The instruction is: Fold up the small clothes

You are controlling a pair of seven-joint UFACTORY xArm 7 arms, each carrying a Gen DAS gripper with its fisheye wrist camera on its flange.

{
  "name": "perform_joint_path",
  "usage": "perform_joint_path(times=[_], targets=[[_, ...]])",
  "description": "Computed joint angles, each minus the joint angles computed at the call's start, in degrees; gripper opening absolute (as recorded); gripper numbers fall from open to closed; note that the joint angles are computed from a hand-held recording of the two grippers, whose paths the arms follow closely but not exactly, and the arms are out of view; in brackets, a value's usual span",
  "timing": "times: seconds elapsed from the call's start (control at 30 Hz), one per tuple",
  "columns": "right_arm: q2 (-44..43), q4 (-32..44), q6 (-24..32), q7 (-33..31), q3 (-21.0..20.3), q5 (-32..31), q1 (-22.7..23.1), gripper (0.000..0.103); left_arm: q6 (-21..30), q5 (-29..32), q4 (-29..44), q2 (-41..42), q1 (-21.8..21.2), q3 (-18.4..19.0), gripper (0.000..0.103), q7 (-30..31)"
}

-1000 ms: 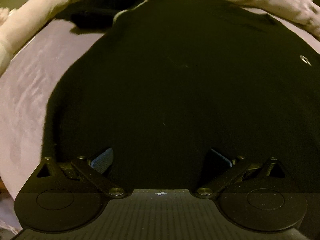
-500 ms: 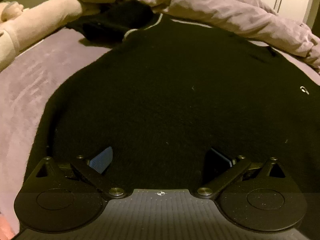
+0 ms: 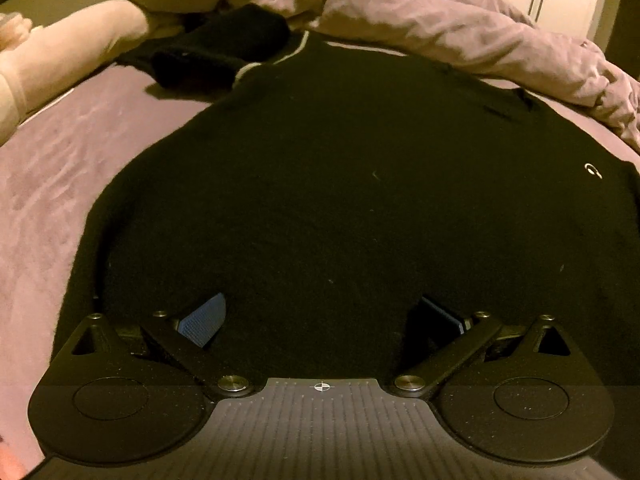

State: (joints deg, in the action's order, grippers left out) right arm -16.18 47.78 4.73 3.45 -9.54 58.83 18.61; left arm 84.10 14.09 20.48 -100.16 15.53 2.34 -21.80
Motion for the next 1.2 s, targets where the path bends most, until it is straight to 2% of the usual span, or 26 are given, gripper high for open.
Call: perform_joint_path(times=[0.17,0.3,0.43,0.53,0.67,0.73,0.77,0.83,0.93,1.03,1.1,1.2], targets=[[-4.21,0.66,1.09,14.78,12.00,-23.14,-13.64,0.010,0.58,-0.90,1.61,-0.60,0.10,2.38,0.103,-0.17],[-6.84,5.70,3.55,17.27,16.31,-34.21,-15.44,0.010,2.99,-0.96,3.53,-0.96,1.29,3.99,0.103,-0.50],[-5.93,12.58,3.87,15.51,18.19,-39.66,-8.74,0.010,4.97,0.70,5.71,-2.01,1.58,4.82,0.103,1.08],[-2.92,18.49,5.24,16.09,23.54,-46.57,-5.59,0.010,6.38,3.07,7.71,-3.20,1.83,6.06,0.103,3.03],[4.23,24.40,8.55,15.44,29.85,-53.82,2.38,0.012,8.30,6.20,10.49,-4.06,2.81,9.79,0.103,4.54],[7.52,24.95,9.77,18.53,32.20,-58.92,5.91,0.020,9.42,7.92,11.61,-4.13,3.28,11.38,0.103,5.56],[9.41,25.01,11.41,19.17,34.87,-59.99,6.45,0.037,10.03,8.73,12.16,-4.08,3.36,11.97,0.103,6.33],[11.63,24.57,15.01,17.92,34.91,-55.91,10.82,0.043,10.88,10.61,13.22,-3.48,3.41,12.74,0.103,8.03],[8.66,17.15,12.71,18.79,33.69,-46.76,16.11,0.044,10.44,12.51,14.03,-3.04,2.95,13.76,0.103,10.42],[2.12,8.22,9.11,19.88,28.18,-35.83,20.13,0.044,7.79,12.29,13.81,-1.54,2.43,14.16,0.103,10.69],[-3.61,1.90,6.81,24.33,25.52,-33.25,19.48,0.045,4.04,10.24,13.14,0.78,1.33,14.11,0.103,9.75],[-11.83,-6.49,5.77,32.82,23.03,-33.51,15.34,0.047,-3.32,5.38,11.94,6.20,-0.36,14.50,0.103,7.47]])
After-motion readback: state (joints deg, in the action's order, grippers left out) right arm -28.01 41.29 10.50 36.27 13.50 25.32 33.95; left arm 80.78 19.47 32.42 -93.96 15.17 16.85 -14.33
